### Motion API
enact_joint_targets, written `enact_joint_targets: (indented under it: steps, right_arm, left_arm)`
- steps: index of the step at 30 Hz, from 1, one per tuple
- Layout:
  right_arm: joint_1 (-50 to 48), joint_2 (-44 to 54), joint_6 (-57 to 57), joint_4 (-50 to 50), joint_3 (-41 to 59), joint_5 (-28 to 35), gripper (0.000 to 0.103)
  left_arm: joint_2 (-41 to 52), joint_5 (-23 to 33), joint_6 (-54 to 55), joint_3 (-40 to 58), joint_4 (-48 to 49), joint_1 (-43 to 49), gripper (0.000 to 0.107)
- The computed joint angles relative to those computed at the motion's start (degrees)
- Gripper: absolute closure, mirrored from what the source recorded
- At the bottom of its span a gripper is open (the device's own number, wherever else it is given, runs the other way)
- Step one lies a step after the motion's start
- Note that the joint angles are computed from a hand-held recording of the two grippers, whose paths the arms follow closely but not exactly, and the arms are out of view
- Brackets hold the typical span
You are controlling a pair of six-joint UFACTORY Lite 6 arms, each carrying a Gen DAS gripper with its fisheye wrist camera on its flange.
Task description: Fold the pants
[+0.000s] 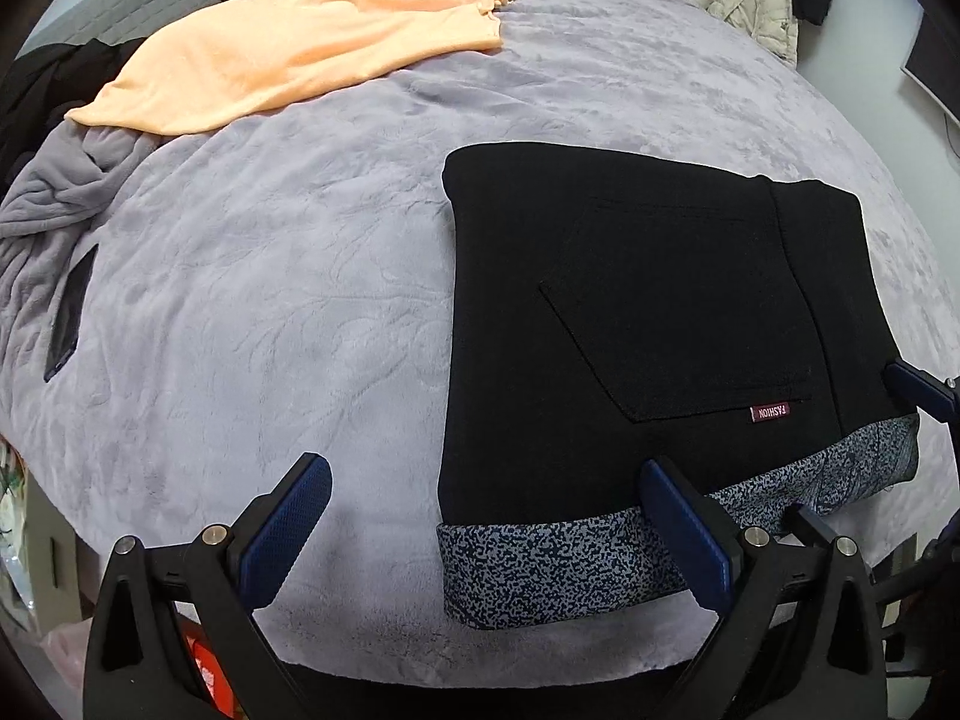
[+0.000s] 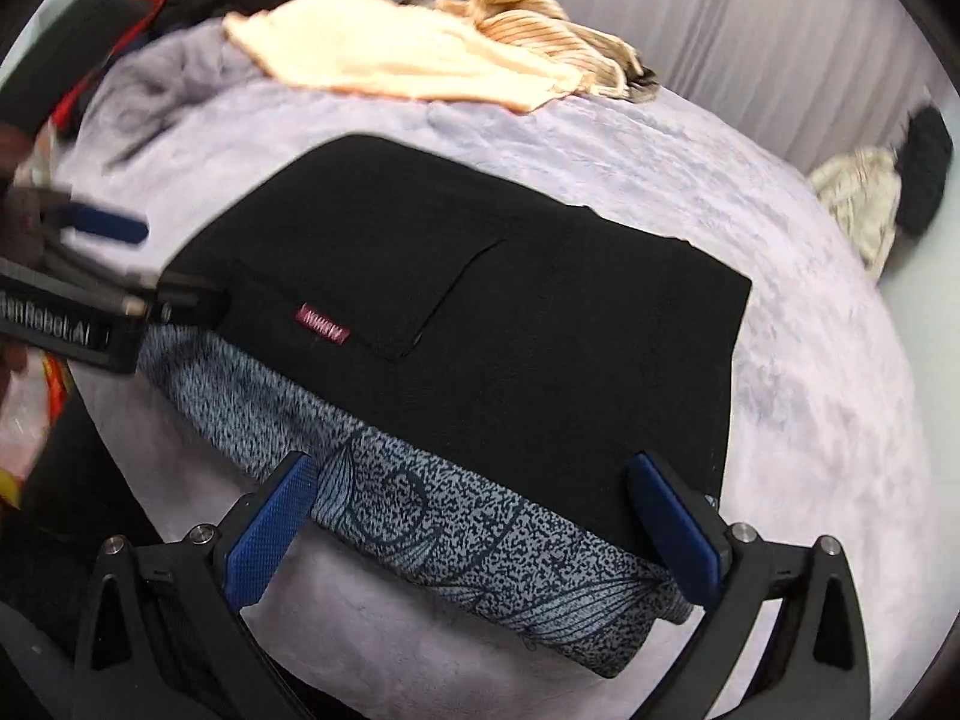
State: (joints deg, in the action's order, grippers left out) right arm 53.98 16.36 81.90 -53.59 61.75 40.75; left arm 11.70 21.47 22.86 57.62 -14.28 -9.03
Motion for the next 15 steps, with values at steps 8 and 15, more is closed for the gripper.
enact_joint_targets:
  steps: [8, 15]
  right_arm:
    - [-13.2, -9.7, -23.7, 3.8, -2.6, -16.1, 0.0]
    - [-27.2, 5.7, -65.6, 38.9, 7.4, -27.4, 0.0]
  left_arm:
    - [-0.8, -0.6, -2.8, -0.6, 4.9, -0.9, 0.004]
    - [2.2, 0.2, 0.2, 1.8, 2.9, 0.0, 0.004]
